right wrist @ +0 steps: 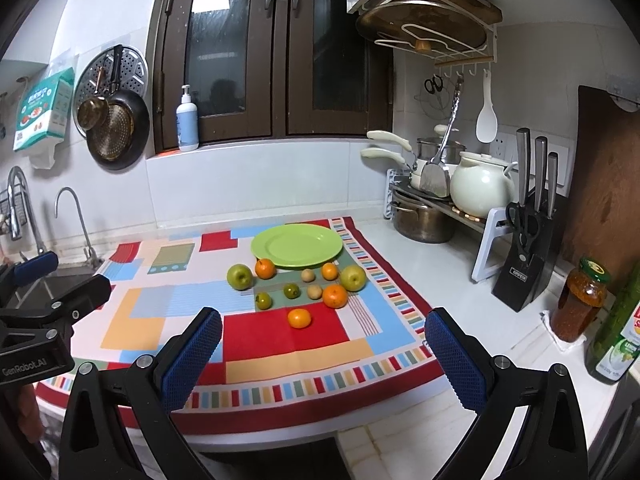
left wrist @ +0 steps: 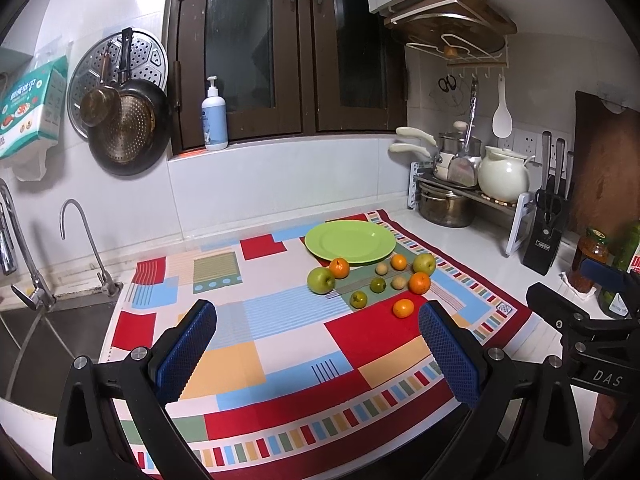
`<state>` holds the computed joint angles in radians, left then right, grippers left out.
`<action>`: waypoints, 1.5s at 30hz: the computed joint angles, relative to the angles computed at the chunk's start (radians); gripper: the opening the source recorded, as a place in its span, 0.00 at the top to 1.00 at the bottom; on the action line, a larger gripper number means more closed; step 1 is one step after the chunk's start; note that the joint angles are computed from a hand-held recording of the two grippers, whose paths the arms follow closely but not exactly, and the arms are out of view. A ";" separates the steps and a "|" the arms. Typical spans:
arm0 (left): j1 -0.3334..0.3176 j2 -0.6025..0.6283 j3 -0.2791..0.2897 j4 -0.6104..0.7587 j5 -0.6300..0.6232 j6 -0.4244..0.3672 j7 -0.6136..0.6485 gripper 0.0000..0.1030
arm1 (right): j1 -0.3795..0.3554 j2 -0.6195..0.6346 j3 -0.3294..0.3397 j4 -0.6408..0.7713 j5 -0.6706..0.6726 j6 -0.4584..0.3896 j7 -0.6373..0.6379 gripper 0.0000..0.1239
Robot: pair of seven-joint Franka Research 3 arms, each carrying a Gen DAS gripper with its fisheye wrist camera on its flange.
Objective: Organize fruits
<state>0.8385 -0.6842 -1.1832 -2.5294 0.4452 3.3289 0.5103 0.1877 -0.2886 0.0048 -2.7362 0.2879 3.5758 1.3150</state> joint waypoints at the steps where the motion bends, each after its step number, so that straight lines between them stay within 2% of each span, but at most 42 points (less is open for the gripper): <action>1: 0.000 0.000 0.000 0.000 0.000 0.000 0.000 0.00 | -0.002 -0.002 0.004 -0.001 0.003 0.001 -0.002 0.17; 11: -0.009 0.005 0.016 0.000 -0.001 0.005 0.015 0.00 | 0.001 -0.003 0.002 -0.002 0.000 0.002 0.003 0.17; 35: 0.034 0.046 -0.011 0.013 -0.030 0.046 0.070 0.00 | -0.003 -0.001 0.021 0.010 0.030 -0.009 -0.014 0.17; 38: 0.048 0.058 -0.020 0.017 -0.035 0.054 0.086 0.00 | -0.025 0.012 0.061 0.039 0.075 -0.028 -0.038 0.17; 45: 0.108 0.108 -0.059 0.035 -0.046 0.082 0.140 0.00 | -0.041 0.054 0.100 0.082 0.150 -0.035 -0.087 0.17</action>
